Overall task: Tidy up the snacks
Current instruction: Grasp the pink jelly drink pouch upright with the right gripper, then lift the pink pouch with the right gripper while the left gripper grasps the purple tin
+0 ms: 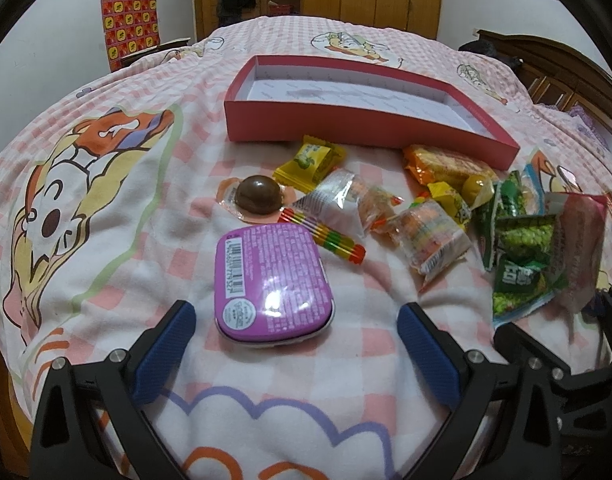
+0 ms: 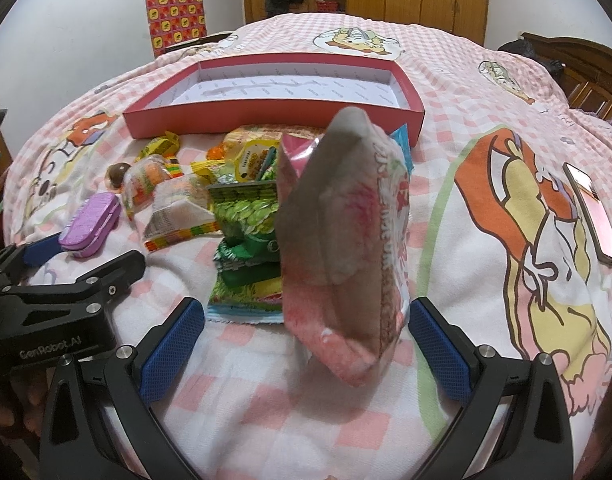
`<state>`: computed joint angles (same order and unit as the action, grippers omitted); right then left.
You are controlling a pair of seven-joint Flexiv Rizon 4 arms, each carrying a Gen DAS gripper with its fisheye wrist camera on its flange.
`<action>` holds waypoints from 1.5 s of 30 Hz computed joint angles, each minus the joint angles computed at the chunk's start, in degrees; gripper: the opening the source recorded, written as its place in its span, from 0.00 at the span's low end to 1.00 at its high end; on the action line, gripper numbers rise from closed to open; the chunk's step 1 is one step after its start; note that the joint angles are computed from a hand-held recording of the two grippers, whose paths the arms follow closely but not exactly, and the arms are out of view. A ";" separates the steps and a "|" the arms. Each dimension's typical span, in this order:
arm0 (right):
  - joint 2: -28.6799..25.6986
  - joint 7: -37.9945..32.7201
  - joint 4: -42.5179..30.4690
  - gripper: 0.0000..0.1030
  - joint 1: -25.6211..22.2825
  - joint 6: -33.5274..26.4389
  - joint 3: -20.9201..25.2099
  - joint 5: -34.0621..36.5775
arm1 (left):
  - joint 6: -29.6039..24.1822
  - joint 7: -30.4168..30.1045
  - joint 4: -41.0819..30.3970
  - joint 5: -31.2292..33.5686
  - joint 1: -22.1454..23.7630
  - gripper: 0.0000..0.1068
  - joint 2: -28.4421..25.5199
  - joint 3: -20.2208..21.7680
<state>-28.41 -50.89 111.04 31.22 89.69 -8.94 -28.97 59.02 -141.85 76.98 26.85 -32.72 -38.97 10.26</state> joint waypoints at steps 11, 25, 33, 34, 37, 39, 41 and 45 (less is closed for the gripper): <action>3.98 -4.61 4.47 1.00 2.01 6.10 -2.69 0.24 | 5.07 0.38 5.70 -0.38 1.04 0.94 4.81 0.13; 3.11 -16.66 0.26 1.00 -12.03 3.88 13.20 7.84 | 6.47 7.19 7.18 -8.37 6.24 0.79 4.30 -5.22; 1.46 -22.04 -3.23 0.90 -18.04 0.97 19.66 11.84 | 3.50 9.18 2.86 -8.00 3.09 0.70 1.45 -2.18; 0.98 -23.16 -4.21 0.88 -19.80 -0.17 21.96 12.99 | 3.37 9.05 2.63 -7.98 3.02 0.68 1.28 -2.06; -0.56 -26.14 -7.24 0.79 -23.67 -4.06 27.86 17.47 | 3.01 8.70 1.96 -7.42 2.79 0.55 0.94 -1.44; -1.54 -28.04 -8.93 0.70 -25.05 -5.88 30.37 20.30 | 3.43 8.88 2.26 -7.56 3.27 0.50 1.09 -1.70; -2.03 -28.88 -9.92 0.63 -24.77 -7.12 30.59 22.25 | 4.96 9.54 3.31 -8.62 4.36 0.50 1.39 -2.65; -2.31 -31.75 -11.13 0.57 -25.16 -8.93 31.79 26.35 | 6.39 10.81 4.64 -9.57 4.75 0.49 2.03 -2.97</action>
